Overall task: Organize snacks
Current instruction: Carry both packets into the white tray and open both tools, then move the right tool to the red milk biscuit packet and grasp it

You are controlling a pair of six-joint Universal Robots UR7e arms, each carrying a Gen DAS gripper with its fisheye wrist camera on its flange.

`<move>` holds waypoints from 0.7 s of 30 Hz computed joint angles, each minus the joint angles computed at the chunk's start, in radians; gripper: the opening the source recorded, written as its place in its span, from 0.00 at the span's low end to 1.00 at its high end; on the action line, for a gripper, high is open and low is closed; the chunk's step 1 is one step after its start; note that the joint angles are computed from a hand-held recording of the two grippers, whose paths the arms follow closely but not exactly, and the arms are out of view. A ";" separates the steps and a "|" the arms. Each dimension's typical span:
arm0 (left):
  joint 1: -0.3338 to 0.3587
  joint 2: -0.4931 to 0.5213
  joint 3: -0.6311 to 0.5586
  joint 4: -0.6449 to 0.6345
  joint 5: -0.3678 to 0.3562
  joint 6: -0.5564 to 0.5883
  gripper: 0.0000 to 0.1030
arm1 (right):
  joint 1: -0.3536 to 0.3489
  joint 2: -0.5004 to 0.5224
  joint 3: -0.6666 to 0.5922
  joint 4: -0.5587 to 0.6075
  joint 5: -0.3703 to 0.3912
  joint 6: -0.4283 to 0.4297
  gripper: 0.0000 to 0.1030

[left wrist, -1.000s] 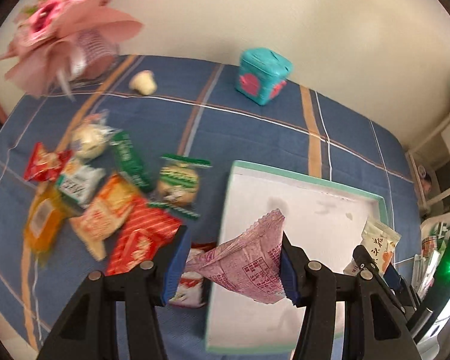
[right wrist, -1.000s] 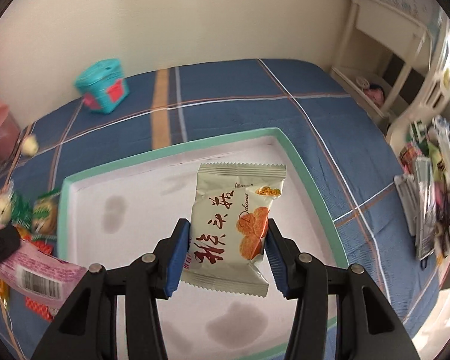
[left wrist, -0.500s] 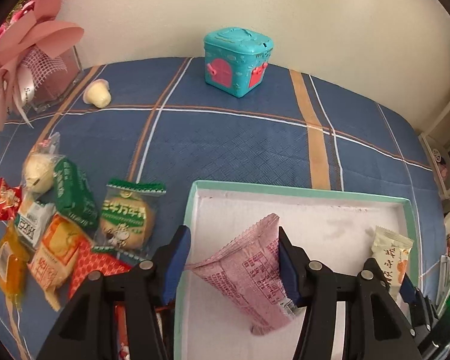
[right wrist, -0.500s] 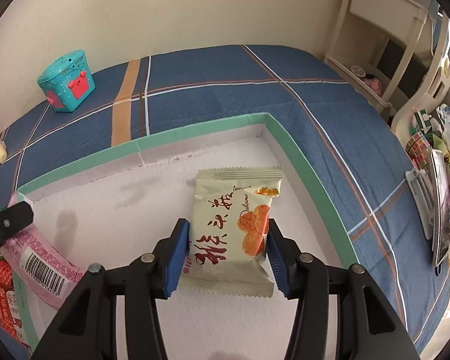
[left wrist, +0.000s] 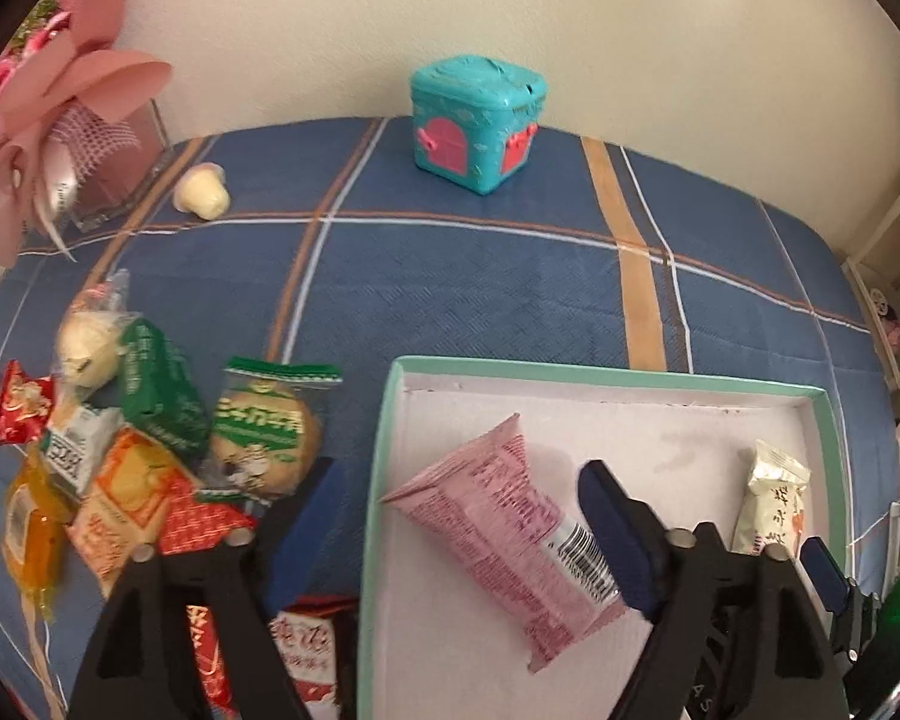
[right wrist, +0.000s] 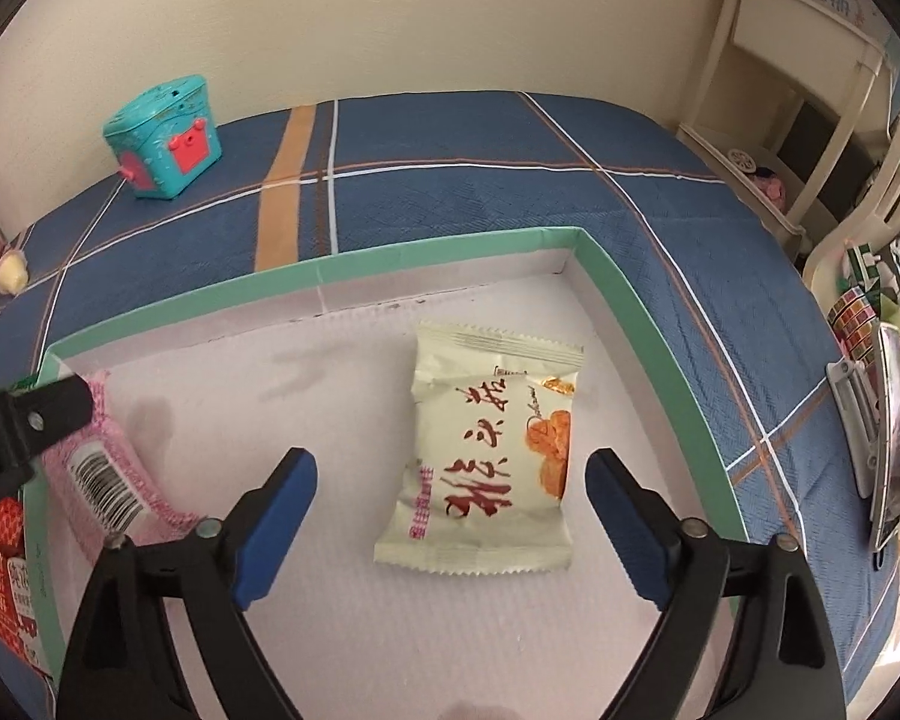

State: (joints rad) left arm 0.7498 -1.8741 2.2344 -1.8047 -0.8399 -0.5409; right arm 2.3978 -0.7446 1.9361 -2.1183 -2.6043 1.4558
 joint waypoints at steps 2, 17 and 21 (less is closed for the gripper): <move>-0.010 -0.023 -0.010 0.036 0.005 -0.023 0.91 | 0.009 0.002 -0.009 0.029 0.002 0.012 0.93; -0.079 -0.228 -0.035 0.349 0.147 -0.212 1.00 | 0.075 -0.020 0.009 -0.007 0.076 0.035 0.98; -0.100 -0.278 -0.036 0.454 0.192 -0.269 1.00 | 0.095 -0.032 0.029 -0.078 0.089 0.038 0.99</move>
